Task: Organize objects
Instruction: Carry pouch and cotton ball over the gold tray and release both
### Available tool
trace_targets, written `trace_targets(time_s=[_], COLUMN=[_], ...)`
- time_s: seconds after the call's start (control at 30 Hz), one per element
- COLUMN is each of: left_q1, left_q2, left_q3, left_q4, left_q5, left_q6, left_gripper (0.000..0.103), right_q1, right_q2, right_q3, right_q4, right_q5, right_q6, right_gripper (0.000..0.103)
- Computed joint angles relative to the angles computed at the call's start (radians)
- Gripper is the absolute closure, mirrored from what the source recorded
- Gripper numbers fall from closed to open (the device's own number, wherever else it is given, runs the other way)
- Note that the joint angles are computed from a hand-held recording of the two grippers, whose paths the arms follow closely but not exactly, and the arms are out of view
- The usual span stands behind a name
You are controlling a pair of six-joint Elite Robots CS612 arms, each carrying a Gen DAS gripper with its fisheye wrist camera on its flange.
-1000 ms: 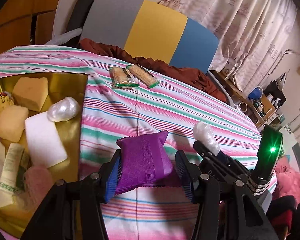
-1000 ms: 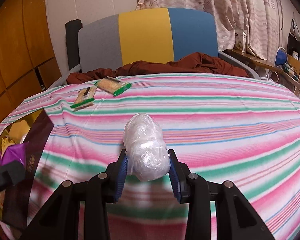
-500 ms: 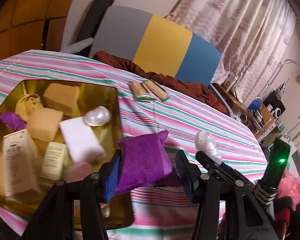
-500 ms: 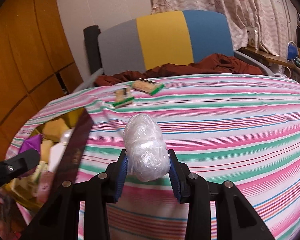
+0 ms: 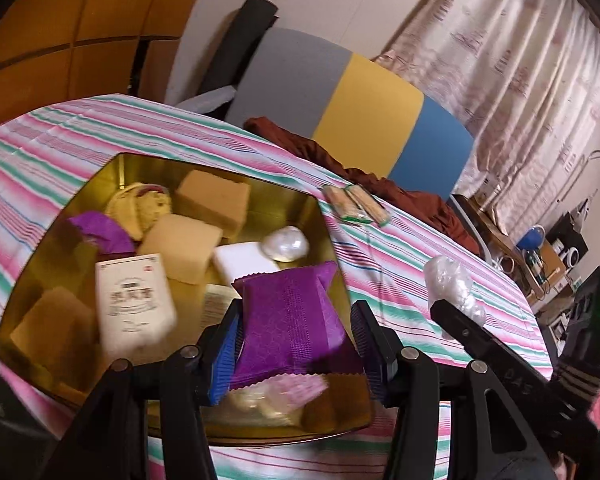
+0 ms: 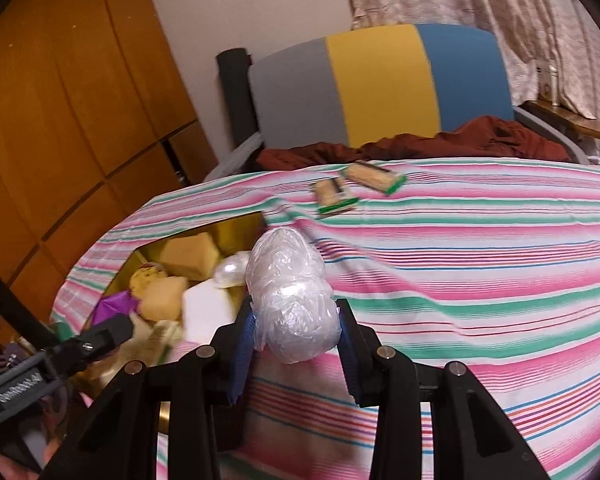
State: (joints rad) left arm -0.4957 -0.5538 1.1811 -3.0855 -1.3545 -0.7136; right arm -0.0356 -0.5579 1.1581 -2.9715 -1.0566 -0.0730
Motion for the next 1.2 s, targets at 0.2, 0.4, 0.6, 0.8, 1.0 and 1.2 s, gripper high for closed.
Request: trace_targets(time_s=[0.2,0.4,0.6,0.8,1.0,1.2], left_q1=[0.012,0.022,0.025,0.028,0.031,0.034], left_q2=[-0.022,-0.042,-0.052,-0.04,-0.005,0.054], left_q3=[0.057,0.099,0.115,0.088,-0.001,-0.144], left_q4=[-0.03,-0.056,-0.075,-0.045,0.027,0.137], left_q5=[0.014,0.032,0.063,0.047,0.031,0.017], left_q6=[-0.044,-0.073,-0.084,-0.085,-0.053,-0.01], left_gripper=[0.049,0.049,0.049,0.049,0.049,0.049], right_q1=[0.032,0.062,0.067,0.043,0.022,0.007], right_q2=[0.009,0.024,0.027,0.007,0.002,0.003], right_q3=[-0.033,-0.069,-0.076,-0.024,0.0,0.008], right_q4=[0.072,0.136,0.201,0.156,0.114,0.098], right_q5=[0.018,-0.019,-0.025,0.02,0.039,0.046], right_q6=[-0.073,-0.131,-0.135,-0.067,0.015,0.051], right_gripper=[0.065,0.064,0.058,0.054,0.054,0.054])
